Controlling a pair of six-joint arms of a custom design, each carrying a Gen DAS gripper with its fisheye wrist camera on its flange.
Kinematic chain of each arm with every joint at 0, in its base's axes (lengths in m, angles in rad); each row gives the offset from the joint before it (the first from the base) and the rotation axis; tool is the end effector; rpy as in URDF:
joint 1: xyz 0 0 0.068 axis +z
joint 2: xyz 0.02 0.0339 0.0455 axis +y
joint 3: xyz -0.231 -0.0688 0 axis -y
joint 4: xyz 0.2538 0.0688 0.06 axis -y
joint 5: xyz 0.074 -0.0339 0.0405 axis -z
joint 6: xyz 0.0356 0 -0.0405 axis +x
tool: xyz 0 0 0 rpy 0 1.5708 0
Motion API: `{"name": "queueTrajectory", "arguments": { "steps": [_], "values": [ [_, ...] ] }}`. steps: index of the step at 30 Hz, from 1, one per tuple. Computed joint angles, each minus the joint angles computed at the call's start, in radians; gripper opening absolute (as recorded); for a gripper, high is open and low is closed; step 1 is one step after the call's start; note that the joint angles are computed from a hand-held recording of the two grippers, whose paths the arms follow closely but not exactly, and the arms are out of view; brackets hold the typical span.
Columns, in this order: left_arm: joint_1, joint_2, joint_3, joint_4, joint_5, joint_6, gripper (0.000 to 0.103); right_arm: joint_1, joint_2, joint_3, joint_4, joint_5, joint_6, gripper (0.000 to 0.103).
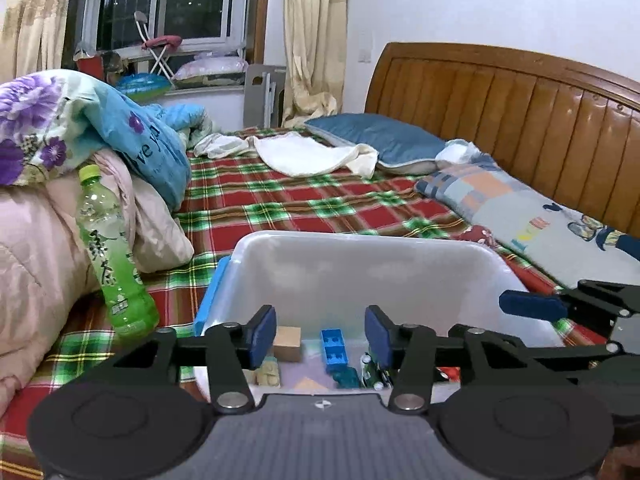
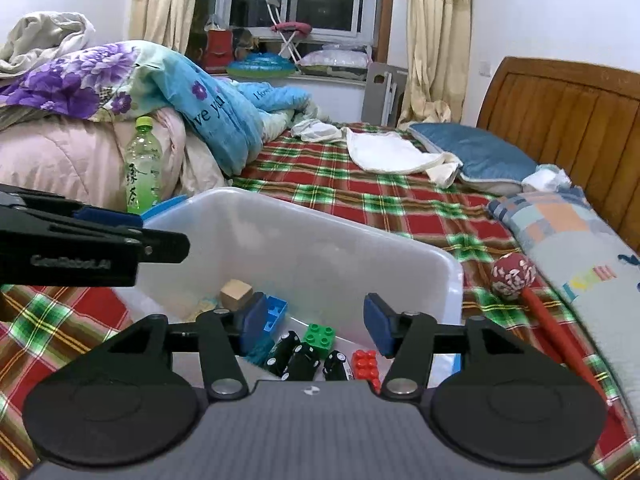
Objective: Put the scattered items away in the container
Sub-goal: 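Grasp the red block with the left tool while the right tool grasps the black car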
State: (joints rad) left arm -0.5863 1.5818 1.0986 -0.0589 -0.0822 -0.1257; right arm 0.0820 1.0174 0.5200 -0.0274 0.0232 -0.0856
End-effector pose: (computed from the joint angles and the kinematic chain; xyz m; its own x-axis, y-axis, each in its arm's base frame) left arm 0.3089 -0.2017 0.2232 -0.4882 0.1742 -0.8552 0.4351 0.8980 -0.0654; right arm 0.2444 0.0193 0.1867 -0.4922 -0.1262 -0.8613 -0.1043 0.9909 -0.0856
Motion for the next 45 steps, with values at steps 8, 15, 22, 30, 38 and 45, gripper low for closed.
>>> {"name": "queueTrajectory", "arguments": {
  "steps": [8, 15, 22, 30, 38, 45],
  "values": [
    [-0.054, -0.262, -0.287, 0.001, -0.031, 0.023, 0.058, 0.049, -0.357, -0.172, -0.152, 0.022, -0.033, 0.06],
    [-0.165, -0.323, -0.485, 0.021, -0.08, 0.02, 0.058, 0.083, -0.513, -0.289, -0.28, 0.044, -0.007, 0.057],
    [-0.194, -0.291, -0.572, 0.03, -0.099, 0.011, 0.057, 0.112, -0.762, -0.406, -0.475, 0.045, 0.019, 0.057],
    [-0.195, -0.142, -0.533, 0.139, -0.07, 0.106, 0.042, 0.116, -0.916, -0.443, -0.608, 0.048, 0.027, 0.057],
    [-0.153, -0.155, -0.532, 0.113, -0.014, 0.061, 0.031, 0.122, -0.89, -0.456, -0.58, 0.057, 0.046, 0.058],
    [-0.083, -0.238, -0.595, 0.09, 0.03, 0.108, 0.031, 0.306, -0.637, -0.467, -0.363, 0.133, 0.164, 0.059]
  ]
}}
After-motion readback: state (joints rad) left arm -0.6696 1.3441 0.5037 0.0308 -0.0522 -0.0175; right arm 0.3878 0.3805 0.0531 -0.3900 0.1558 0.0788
